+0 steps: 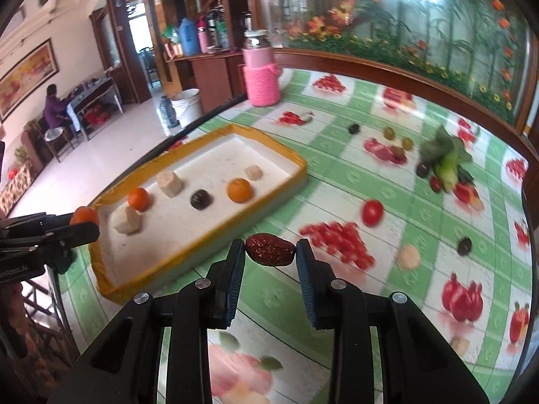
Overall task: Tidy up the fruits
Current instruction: 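Carry the date and orange over the white tray with both tools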
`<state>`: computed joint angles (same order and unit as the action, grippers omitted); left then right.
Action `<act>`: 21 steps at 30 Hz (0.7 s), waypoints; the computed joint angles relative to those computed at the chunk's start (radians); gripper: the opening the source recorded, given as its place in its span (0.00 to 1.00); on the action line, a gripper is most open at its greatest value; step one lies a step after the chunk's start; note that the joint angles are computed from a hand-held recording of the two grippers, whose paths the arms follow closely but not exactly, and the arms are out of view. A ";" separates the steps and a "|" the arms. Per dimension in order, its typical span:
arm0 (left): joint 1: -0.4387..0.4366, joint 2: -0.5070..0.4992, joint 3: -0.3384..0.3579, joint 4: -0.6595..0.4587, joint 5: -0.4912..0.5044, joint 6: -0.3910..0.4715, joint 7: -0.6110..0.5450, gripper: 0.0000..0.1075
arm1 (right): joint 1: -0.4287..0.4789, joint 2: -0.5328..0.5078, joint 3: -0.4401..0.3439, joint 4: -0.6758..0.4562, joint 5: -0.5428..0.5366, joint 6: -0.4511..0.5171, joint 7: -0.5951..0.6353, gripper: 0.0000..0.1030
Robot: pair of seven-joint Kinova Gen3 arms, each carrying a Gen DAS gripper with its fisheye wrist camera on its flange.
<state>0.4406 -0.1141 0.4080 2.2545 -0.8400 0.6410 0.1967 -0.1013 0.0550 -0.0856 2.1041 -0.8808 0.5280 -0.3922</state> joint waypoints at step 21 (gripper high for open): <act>-0.070 0.079 -0.084 0.059 0.030 -0.190 -0.109 0.35 | -0.206 0.192 -0.125 -0.145 0.493 -0.101 -0.510 0.29</act>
